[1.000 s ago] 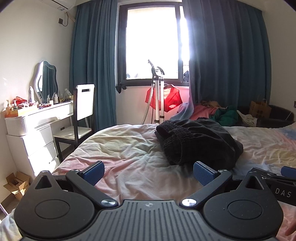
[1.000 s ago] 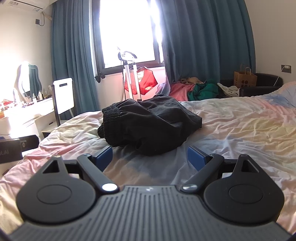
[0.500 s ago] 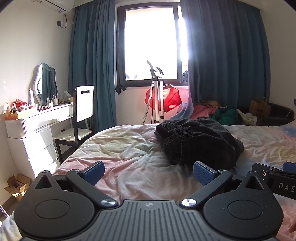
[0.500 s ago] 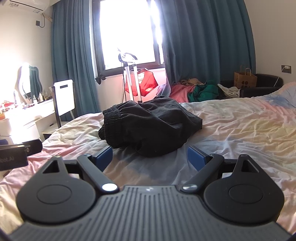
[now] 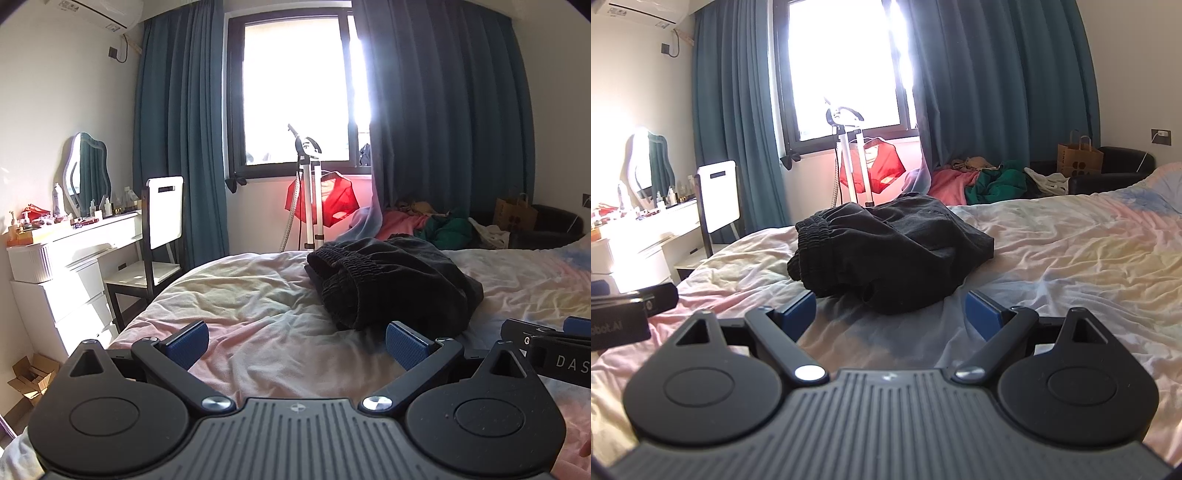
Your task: Fold clothes
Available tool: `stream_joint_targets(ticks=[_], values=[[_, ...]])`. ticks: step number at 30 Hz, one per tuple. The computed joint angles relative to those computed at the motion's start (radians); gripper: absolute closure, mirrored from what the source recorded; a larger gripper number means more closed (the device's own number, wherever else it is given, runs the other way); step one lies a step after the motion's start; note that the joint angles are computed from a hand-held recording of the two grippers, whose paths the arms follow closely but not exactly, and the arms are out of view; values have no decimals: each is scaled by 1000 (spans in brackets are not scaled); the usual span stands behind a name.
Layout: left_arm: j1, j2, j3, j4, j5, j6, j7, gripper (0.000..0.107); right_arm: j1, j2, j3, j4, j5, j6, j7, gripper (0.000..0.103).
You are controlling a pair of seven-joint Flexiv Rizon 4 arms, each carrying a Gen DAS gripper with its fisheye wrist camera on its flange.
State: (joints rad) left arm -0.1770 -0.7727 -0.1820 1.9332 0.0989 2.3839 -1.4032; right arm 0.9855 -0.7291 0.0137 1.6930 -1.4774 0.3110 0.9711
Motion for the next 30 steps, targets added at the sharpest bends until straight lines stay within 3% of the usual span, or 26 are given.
stream_joint_targets(ticks=[13,22,27,30], values=[[28,-6,-16,-2,44,25,-34,4,1,2,1,2,-7,-4,3,14],[62,48,-25,15,51,21,-105,4,4,7,-8,14,-73,-24,29,14],[125,65,-46,-6,82,3,-194,4,-58,3,-28,-15,-146,75,-2,14],[167,55,-57,-32,111,-22,-244,4,-104,-32,-51,-91,-157,158,-106,23]])
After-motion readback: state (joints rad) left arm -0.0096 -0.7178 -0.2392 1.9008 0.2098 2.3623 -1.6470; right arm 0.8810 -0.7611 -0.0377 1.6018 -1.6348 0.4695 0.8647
